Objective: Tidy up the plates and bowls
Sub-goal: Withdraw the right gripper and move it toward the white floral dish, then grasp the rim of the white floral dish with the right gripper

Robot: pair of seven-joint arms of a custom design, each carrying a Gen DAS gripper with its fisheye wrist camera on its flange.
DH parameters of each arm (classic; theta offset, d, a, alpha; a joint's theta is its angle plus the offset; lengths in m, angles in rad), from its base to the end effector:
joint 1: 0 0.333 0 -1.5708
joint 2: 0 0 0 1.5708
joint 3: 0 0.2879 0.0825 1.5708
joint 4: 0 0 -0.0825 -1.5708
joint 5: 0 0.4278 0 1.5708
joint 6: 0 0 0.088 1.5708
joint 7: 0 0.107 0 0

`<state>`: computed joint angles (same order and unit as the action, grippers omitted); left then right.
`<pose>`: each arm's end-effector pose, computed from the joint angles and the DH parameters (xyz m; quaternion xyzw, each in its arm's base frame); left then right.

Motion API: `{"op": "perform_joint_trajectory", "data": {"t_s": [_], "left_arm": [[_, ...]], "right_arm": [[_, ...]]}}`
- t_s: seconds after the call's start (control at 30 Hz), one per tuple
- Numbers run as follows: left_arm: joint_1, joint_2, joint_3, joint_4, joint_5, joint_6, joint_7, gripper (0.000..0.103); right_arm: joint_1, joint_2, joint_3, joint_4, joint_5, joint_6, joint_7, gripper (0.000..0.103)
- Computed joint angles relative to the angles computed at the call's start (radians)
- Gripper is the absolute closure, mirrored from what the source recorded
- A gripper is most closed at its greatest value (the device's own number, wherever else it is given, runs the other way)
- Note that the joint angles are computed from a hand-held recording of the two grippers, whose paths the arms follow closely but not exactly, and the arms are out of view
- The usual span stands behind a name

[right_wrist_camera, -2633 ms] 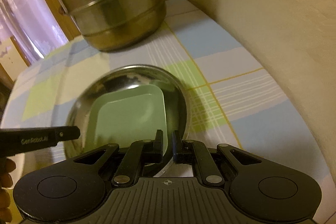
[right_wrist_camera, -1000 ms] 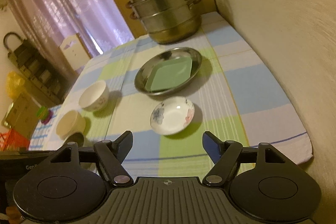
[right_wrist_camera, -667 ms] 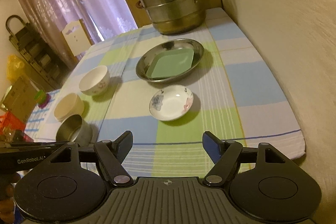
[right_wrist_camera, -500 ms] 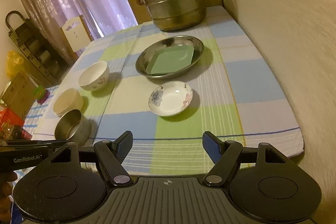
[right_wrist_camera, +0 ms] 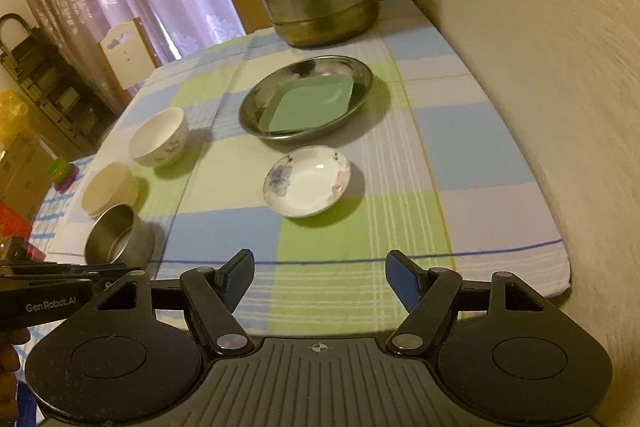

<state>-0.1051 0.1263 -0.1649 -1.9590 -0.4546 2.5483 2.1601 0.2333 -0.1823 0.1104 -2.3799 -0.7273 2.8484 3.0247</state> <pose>0.6353 -0.1672 0.4129 -0.4755 0.8328 -0.2726 0.0780 0.5066 0.2194 0.4029 -0.4861 0.7939 -0.1804 0.3177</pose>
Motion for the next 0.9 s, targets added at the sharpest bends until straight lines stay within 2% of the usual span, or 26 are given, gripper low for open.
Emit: {"op": "perform_joint_trajectory", "data": {"t_s": [0.3, 0.57, 0.9], "left_arm": [[-0.006, 0.144, -0.007, 0.170, 0.020, -0.059, 0.001, 0.087], [-0.012, 0.285, -0.015, 0.332, 0.045, -0.119, 0.013, 0.087], [-0.036, 0.447, -0.024, 0.529, 0.079, -0.178, 0.038, 0.087]], "right_arm": [[-0.021, 0.049, -0.016, 0.040, -0.026, -0.017, 0.043, 0.031], [-0.022, 0.118, -0.043, 0.088, 0.014, -0.030, 0.042, 0.046], [-0.016, 0.226, -0.069, 0.156, 0.163, 0.013, -0.063, 0.055]]}}
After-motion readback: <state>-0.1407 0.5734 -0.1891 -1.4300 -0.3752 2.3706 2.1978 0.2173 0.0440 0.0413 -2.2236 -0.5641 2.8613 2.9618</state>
